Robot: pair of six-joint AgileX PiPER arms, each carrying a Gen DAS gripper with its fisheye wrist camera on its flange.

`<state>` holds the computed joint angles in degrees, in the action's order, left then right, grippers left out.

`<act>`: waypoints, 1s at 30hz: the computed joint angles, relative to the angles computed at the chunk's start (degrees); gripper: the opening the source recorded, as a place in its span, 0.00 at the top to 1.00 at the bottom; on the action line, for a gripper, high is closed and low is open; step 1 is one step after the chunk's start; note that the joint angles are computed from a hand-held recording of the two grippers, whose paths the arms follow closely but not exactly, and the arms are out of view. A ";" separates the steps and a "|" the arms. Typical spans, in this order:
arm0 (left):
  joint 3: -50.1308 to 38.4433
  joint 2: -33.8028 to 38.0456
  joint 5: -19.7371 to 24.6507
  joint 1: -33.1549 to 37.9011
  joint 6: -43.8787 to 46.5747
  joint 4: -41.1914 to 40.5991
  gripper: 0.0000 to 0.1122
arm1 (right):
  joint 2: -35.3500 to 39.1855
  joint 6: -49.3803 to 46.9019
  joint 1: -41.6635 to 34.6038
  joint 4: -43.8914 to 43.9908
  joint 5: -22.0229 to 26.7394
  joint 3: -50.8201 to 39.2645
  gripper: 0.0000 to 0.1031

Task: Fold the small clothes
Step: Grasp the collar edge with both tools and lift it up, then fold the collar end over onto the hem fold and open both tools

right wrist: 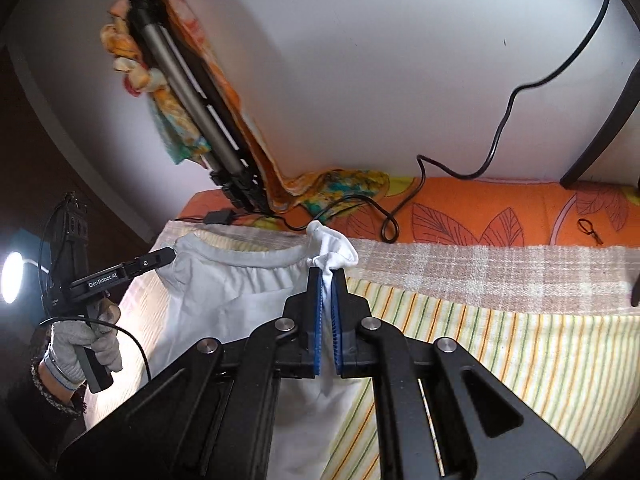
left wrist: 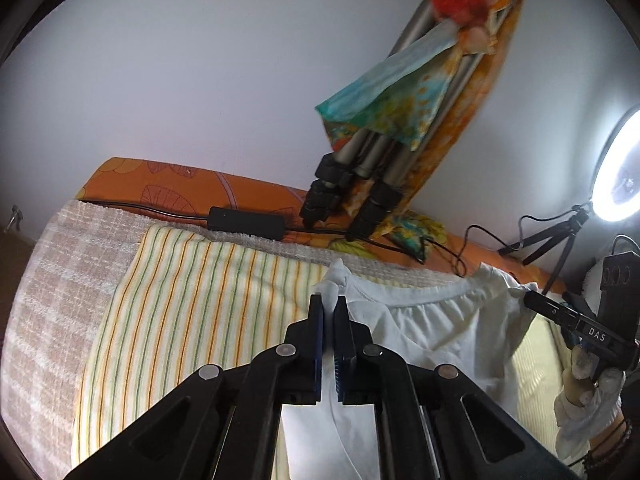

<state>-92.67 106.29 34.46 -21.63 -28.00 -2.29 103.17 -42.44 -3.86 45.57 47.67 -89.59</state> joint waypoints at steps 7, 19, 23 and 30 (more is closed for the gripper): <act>5.44 -8.47 0.95 -4.24 -5.03 5.87 0.99 | -10.45 -1.77 -1.10 1.17 1.63 7.96 0.95; 15.58 -22.37 5.53 -14.69 -20.79 19.73 0.99 | -29.33 -4.23 -4.40 0.75 6.87 22.44 0.95; 20.68 -27.62 7.83 -20.63 -28.26 25.34 0.99 | -37.26 -5.75 -6.75 0.38 9.80 28.68 0.95; 33.21 -35.70 11.42 -34.34 -45.71 35.82 0.99 | -49.90 -10.11 -13.48 0.52 16.11 41.78 0.95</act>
